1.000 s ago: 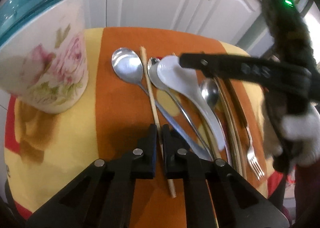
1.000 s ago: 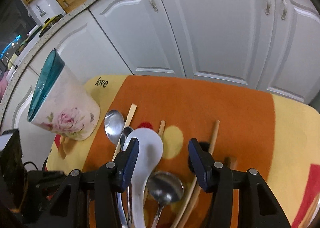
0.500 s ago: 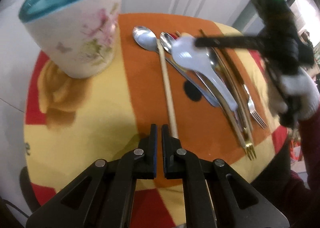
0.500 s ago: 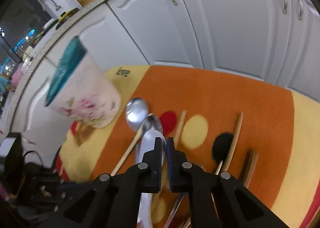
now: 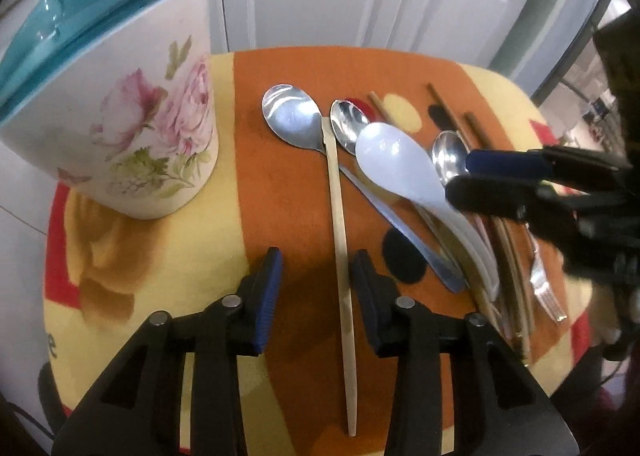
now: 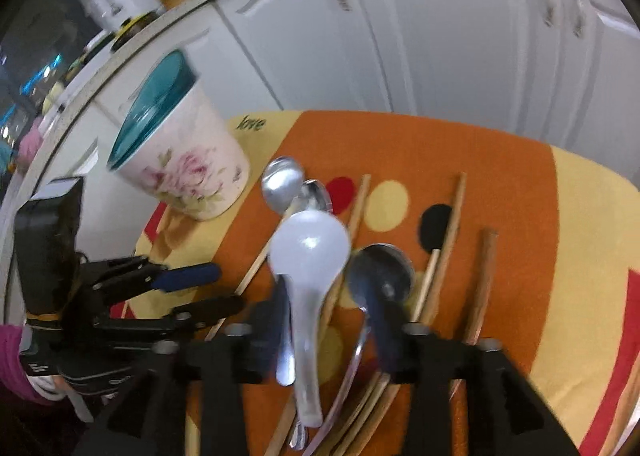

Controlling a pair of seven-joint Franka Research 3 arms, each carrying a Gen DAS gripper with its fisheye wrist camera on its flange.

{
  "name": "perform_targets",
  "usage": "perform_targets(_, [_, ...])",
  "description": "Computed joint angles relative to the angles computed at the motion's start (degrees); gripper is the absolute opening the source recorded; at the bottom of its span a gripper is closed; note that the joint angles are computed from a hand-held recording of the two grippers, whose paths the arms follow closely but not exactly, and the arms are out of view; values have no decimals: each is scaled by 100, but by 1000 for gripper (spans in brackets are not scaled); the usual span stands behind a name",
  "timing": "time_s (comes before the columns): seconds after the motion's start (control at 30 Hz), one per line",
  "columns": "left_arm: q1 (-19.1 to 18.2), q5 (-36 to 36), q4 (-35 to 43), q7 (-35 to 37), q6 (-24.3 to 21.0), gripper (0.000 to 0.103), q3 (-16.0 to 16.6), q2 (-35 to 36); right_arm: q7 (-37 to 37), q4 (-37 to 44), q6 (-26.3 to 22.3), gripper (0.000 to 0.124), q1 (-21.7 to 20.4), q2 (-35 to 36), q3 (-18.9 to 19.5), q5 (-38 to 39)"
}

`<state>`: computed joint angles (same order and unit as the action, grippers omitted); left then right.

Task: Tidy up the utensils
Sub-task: 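Close left tool on the chopstick while right tool grasps the white spoon handle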

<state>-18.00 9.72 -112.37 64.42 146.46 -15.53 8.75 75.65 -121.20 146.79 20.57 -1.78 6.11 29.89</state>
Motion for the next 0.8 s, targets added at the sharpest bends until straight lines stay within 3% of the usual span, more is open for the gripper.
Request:
perform_targets(0.03, [-15,56,-1,-23,-12,12,7,-1,-47,5,-41,44,20,-2,23,-106])
perform_targets(0.07, [-47,106,134,-82,-39,7,8,136,-13,8,-81,44,36,14,42,-251])
perform_targets(0.13, [-17,-46,54,-118,-43,5,-9,76,297,57,-227,42,53,113,74,-800])
perform_targets(0.2, [11,-169,-151,-212,-144,4,-6,-150,279,-59,-57,28,71,81,77,-832])
perform_targets(0.23, [15,-210,-269,-286,-211,4,-3,-283,82,-5,-203,16,67,113,53,-542])
perform_targets(0.4, [16,-662,-961,-160,-394,4,3,-1031,-393,-145,-339,13,82,-128,32,82])
perform_targets(0.53, [-10,-946,-1212,78,-466,4,93,-1309,-320,-340,-616,14,151,-329,53,340])
perform_targets(0.6, [-3,-1083,-1211,314,-389,6,147,-1308,-164,-401,-655,14,224,-316,102,467])
perform_targets(0.73, [65,-1312,-1234,984,15,35,258,-1281,394,-475,-543,15,331,-361,218,99])
perform_targets(0.8, [106,-1547,-1183,1398,120,36,314,-1217,376,-466,-606,27,365,-422,182,227])
